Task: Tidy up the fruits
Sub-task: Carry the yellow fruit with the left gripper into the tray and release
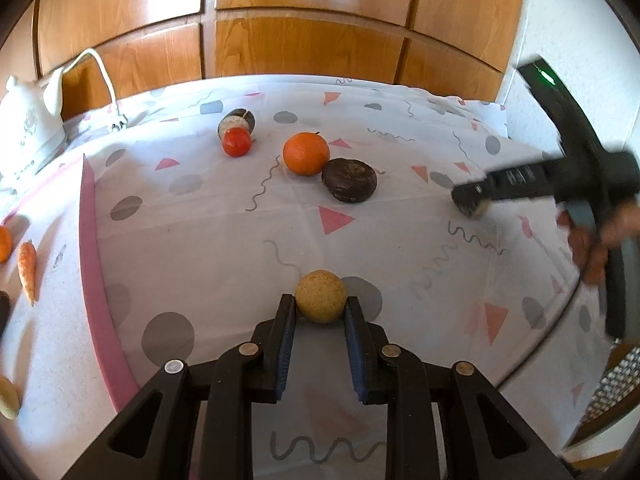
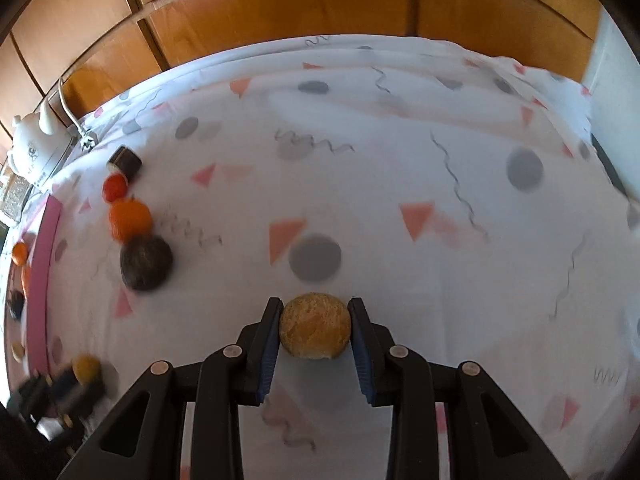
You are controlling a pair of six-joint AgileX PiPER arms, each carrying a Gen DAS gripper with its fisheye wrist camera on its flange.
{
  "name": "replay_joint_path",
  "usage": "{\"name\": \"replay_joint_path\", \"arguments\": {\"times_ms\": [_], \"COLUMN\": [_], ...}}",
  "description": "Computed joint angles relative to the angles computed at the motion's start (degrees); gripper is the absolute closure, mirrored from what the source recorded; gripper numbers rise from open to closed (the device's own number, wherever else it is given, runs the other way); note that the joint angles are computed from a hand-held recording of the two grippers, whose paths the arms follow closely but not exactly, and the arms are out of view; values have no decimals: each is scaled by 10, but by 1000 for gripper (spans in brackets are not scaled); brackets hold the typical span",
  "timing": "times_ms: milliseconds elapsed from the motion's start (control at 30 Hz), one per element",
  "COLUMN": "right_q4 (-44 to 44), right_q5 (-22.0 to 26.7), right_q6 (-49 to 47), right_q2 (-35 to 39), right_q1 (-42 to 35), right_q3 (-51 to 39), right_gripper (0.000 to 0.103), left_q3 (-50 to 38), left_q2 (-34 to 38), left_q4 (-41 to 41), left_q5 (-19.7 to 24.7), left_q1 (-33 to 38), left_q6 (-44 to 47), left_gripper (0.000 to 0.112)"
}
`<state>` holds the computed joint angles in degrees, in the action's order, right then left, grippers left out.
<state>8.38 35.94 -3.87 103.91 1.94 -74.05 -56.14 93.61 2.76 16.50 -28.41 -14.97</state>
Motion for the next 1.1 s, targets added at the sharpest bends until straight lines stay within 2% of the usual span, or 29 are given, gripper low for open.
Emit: {"name": "replay_joint_path", "arguments": {"times_ms": [100,167,233,300,467,533,600,700,800,833,867,900,933,1100], "right_q4": [-8,3,15,19,-4,-7,-12,-28,-43,-45,-48,-50,-52,-64], "right_q5": [-43,-59,-64,-63,-64,-66,-70,-70,-71,-72,-72,-72,-72,-73], "right_q6": [13,9,0,-11,16,15,18,28,40,42,44,46,47,55], "right_q2": [-25,-30,-35,-41,-17,-18,-17,-17,-17,-17,-17,-17,-17,-18], "right_q1": [0,-4,-9,-13,7,7,10,15,20,21,22,22,23,26], "right_q3": [46,59,65,70,47,49,50,49,50,51,51,51,51,52], "right_gripper": [70,70,70,70,70,70,70,70,70,70,70,70,70,70], "left_q3": [-19,-16,-10,-5,-11,-22,-48,-90,-104,-99,-90,-87,-76,-17], "left_q2": [0,-20,-45,-81,-129,-129,-108,-68,-50,-53,-60,-64,-71,-112], "left_q4": [-109,-136,-152,-224,-251,-207,-123,-44,6,-2,-7,-3,3,42], "left_q5": [30,35,37,47,71,83,111,153,162,159,153,152,145,129], "left_q1": [22,28,35,63,155,196,236,281,299,306,309,309,308,275], "left_q6": [92,112,124,171,160,105,23,-53,-100,-94,-93,-98,-104,-158], "left_gripper": [88,88,88,88,88,88,88,88,85,84,77,63,59,55]}}
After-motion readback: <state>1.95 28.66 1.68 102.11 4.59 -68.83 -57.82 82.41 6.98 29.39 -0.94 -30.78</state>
